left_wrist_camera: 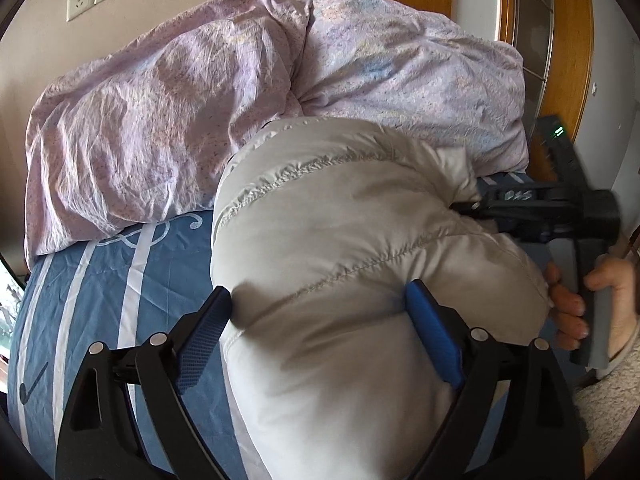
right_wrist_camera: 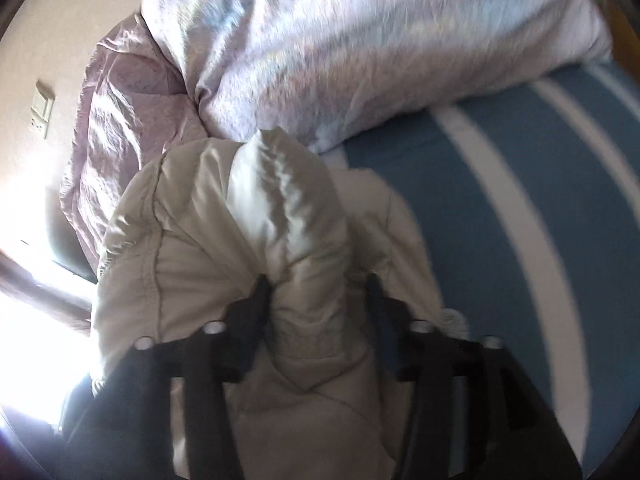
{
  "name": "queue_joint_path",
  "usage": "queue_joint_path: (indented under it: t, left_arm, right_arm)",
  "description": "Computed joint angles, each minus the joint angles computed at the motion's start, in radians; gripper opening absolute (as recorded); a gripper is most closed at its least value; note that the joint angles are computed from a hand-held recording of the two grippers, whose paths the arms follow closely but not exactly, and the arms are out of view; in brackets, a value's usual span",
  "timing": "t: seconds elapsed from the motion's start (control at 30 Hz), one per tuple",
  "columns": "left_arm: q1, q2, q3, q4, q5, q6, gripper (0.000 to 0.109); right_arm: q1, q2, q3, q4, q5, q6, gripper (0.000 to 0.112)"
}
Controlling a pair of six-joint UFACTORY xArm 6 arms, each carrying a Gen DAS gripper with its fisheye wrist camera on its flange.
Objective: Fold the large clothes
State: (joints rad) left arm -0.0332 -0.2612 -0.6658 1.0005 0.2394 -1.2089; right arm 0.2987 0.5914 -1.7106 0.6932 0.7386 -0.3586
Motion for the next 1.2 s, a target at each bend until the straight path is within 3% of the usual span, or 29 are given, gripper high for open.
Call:
queue_joint_path:
  t: [0.1,0.27,0.43,0.6,0.77,0.87,0.93,1.0,1.1,1.2]
  left_arm:
    - [-0.005,-0.004,0.001,0.008,0.014,-0.008,0.09]
    - [-0.014,-0.004,-0.005,0.014,0.034,-0.013,0.09]
    - [-0.024,-0.006,-0.008,0.027,0.053,-0.03,0.09]
    - [-0.015,-0.002,-0.001,0.02,0.026,-0.03,0.091]
    - [-0.037,0.012,-0.012,0.094,0.053,-0.099,0.094]
    - [-0.032,-0.042,0.026,0.112,0.026,-0.142,0.094]
    - [-0.031,-0.089,0.054,0.129,0.023,-0.176,0.099]
    - [-0.044,-0.134,0.073,0.133,0.059,-0.196,0.102]
    - [-0.07,-0.202,0.104,0.109,0.113,-0.191,0.102]
    - [-0.097,-0.248,0.121,0.037,0.175,-0.151,0.102]
  right_arm:
    - [0.009,-0.091,0.107,-0.002,-0.093,-0.018,0.062]
    - [0.069,-0.326,0.38,0.091,-0.27,-0.257,0.062]
    - [0.114,-0.44,0.51,0.166,-0.296,-0.4,0.061]
    - [0.091,-0.387,0.521,0.095,-0.262,-0.34,0.06]
    - [0.073,-0.334,0.514,0.211,-0.238,-0.43,0.066]
    - [0.057,-0.329,0.498,0.216,-0.21,-0.421,0.071]
    - [0.068,-0.355,0.527,0.147,-0.267,-0.378,0.084]
    - [0.081,-0.398,0.575,0.117,-0.321,-0.364,0.086]
    - [0.097,-0.443,0.624,0.023,-0.397,-0.292,0.099]
    - [0.121,-0.497,0.697,-0.095,-0.531,-0.212,0.101]
